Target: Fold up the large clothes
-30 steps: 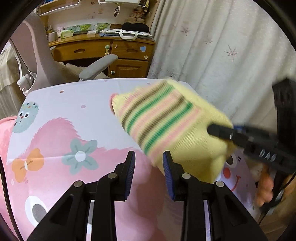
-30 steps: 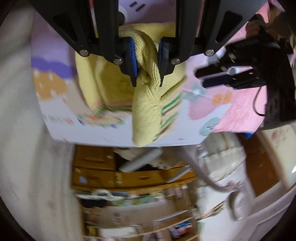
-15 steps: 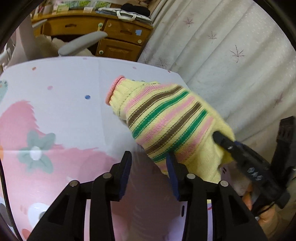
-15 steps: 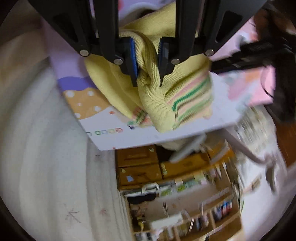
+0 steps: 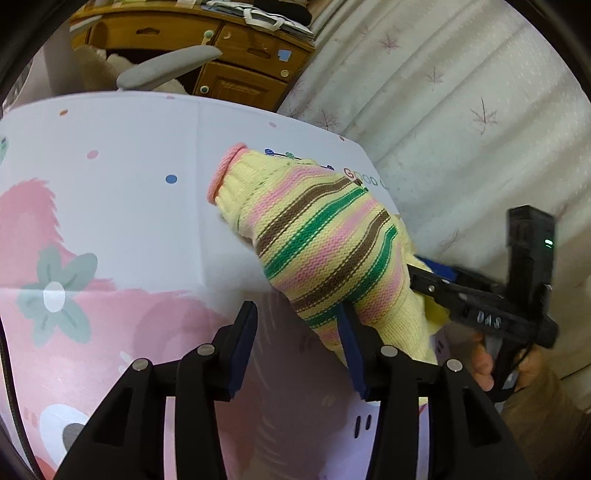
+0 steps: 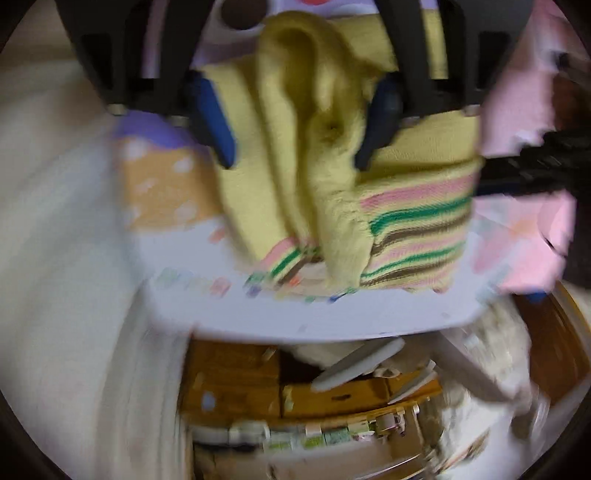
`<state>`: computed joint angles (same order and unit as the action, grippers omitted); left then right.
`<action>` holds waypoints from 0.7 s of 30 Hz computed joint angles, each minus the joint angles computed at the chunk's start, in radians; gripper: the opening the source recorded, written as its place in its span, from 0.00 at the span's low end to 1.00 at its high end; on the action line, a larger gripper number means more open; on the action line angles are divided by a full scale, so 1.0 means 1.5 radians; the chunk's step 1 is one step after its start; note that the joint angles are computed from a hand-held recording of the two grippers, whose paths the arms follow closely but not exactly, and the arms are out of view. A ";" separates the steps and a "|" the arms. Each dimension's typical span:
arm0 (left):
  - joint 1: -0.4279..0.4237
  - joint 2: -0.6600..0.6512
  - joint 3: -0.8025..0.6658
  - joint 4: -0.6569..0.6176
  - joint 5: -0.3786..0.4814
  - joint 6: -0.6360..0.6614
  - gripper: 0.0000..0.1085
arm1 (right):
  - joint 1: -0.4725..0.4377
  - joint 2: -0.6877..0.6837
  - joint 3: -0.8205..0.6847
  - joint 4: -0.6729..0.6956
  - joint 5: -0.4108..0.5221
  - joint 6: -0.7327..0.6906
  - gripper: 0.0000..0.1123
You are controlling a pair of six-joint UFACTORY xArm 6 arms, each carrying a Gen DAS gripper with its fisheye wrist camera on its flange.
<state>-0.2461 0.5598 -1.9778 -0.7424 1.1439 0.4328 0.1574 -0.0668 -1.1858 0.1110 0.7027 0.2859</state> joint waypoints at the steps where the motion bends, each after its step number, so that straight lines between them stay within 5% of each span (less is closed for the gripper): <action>1: 0.002 0.003 -0.004 -0.003 0.004 -0.004 0.41 | -0.004 0.000 0.003 0.016 -0.004 0.003 0.48; 16: 0.032 0.036 -0.082 0.052 0.001 -0.037 0.41 | 0.091 -0.034 0.068 -0.016 -0.082 0.313 0.45; 21: 0.050 0.043 -0.096 0.061 0.019 -0.040 0.41 | 0.137 -0.020 0.044 -0.121 -0.062 0.385 0.46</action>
<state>-0.1711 0.6248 -2.1223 -0.6513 1.1724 0.3732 0.3627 -0.0970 -1.1194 -0.0706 0.6091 0.8629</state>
